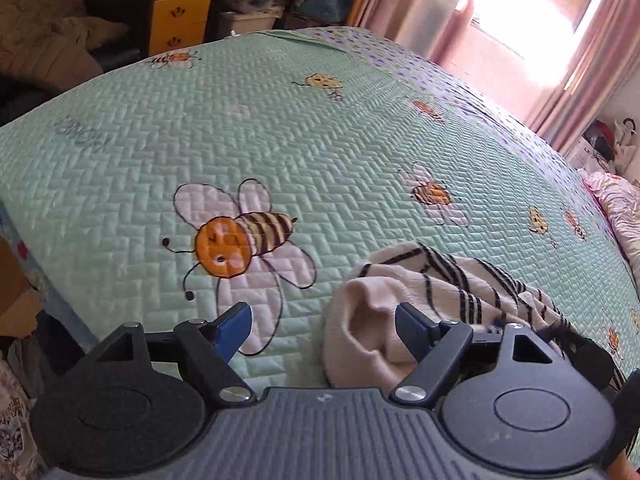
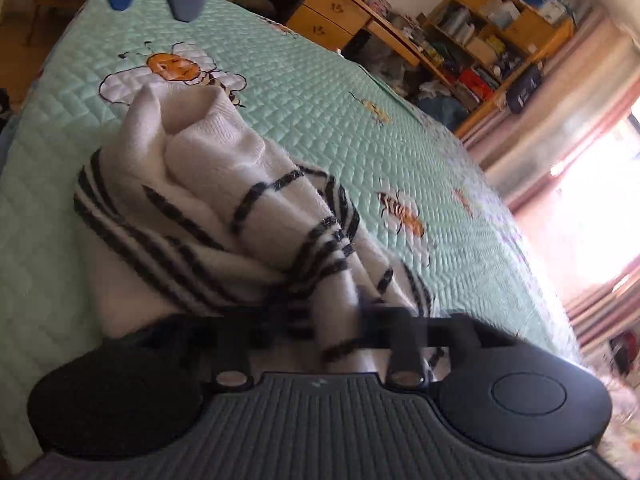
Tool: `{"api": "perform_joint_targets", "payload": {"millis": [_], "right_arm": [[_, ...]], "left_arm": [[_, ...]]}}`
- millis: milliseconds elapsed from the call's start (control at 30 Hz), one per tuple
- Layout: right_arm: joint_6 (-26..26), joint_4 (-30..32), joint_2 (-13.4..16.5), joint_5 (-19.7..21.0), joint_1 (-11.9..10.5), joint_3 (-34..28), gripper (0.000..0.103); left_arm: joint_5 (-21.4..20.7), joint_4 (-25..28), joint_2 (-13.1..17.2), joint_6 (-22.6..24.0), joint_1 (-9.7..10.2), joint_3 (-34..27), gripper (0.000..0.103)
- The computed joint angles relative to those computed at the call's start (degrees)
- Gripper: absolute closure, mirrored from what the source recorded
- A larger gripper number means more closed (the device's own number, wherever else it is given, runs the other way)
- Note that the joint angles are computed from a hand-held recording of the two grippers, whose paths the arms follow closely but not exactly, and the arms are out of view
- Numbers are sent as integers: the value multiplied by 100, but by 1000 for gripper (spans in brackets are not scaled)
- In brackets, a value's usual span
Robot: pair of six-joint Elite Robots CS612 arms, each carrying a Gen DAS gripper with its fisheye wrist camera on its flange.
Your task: Fold clothes
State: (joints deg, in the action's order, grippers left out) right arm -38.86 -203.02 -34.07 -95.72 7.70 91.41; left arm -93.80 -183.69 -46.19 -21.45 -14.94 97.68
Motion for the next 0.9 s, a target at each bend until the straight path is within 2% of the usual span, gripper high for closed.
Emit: {"api": "perform_joint_targets", "payload": {"millis": [67,167,267,400,467,533,600,633,700,767,800,900], "right_arm": [[258,-607,-9,-134,8,123,91],[749,-1649,-211,-219,-43,526,93],[762,-2720,-372,-762,-61,842,93],[1187,-3777,-791,-1166,-259,1453,94],[1488,-4099,-1030,-1452,-390,1792,94],[1787,-4163,-1229,-1798,-505,2069,94],[1869,-4113,-1231,-2237,-646,2084,94],[2098,-4002,-1274,-2338,-725,2179,94],[3037,-3598,-1319,-2241,-952,2327,94],[3791,-3200,-1249,-2221,-1086,2360,94],[4014,-3077,-1187,-2225,-1118,2362,94],[4400,-2913,-995,-2228,-1107,2276,94]], "left_arm": [[-43,-30,17,-44,31,8,21],[-73,-5,46,-81,55,-1,21],[-142,21,71,-62,45,-10,21],[-222,20,73,155,-35,3,21],[-213,16,51,370,-120,24,21],[-284,12,32,729,-238,39,21],[-450,-61,1,1240,-393,81,21],[-487,-183,-23,1581,-497,146,21],[-446,-534,-53,2326,-743,295,21],[-233,-1144,-34,3201,-1028,496,21],[-159,-1438,-15,3612,-1154,585,21],[-319,-2111,33,4684,-1394,815,21]]}}
